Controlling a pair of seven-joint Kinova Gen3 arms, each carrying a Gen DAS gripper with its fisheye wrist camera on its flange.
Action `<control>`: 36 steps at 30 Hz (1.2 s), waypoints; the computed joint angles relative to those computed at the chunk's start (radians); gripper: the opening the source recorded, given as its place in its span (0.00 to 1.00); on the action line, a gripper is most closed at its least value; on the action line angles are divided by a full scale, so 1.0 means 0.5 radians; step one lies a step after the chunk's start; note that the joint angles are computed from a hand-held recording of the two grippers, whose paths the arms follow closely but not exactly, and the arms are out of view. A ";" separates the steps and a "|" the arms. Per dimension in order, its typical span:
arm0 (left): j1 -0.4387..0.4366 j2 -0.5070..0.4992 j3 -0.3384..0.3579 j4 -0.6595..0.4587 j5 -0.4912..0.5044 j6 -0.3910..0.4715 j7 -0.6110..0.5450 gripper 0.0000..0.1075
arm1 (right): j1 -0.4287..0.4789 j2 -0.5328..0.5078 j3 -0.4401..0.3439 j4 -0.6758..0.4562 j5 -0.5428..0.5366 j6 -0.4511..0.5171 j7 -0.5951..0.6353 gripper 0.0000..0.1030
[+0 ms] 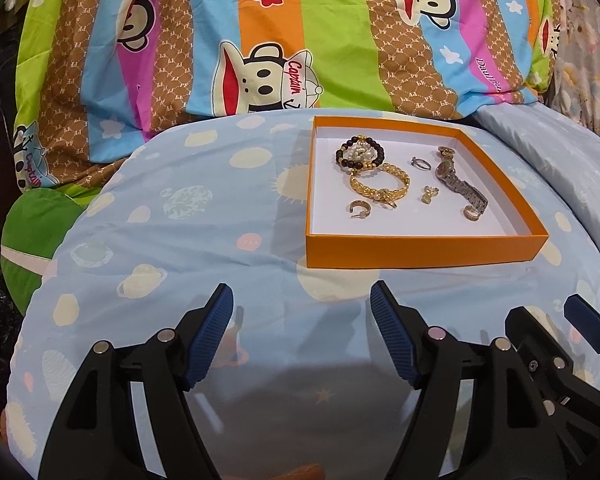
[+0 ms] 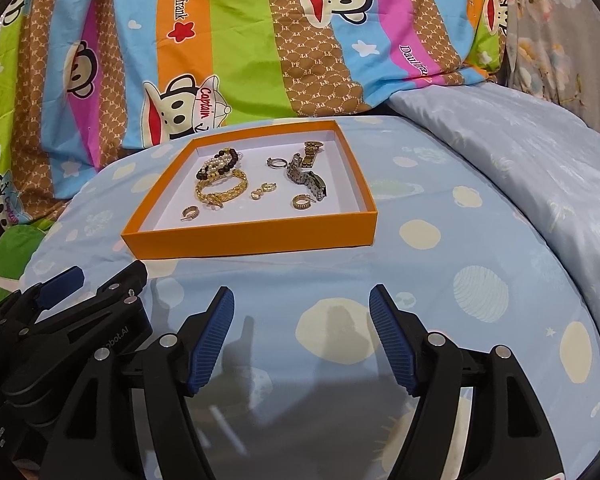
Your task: Organize jewelry
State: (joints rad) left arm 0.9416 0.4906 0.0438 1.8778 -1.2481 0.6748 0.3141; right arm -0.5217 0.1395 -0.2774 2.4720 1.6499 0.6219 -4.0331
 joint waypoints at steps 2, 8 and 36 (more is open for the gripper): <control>-0.004 0.002 0.005 -0.006 0.012 0.006 -0.015 0.64 | 0.004 0.000 0.003 -0.005 -0.010 -0.006 0.016 0.67; -0.005 0.015 0.002 -0.032 0.065 0.020 -0.076 0.64 | -0.026 0.015 0.011 -0.032 -0.096 0.026 0.092 0.67; 0.028 0.026 -0.010 -0.056 0.094 0.081 -0.098 0.64 | -0.031 0.017 0.020 -0.034 -0.098 0.023 0.095 0.67</control>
State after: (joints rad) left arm 0.9557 0.5038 0.0386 1.8500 -1.2011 0.7153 0.2651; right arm -0.5373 0.1477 -0.2673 2.4552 1.6010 0.6332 -3.9853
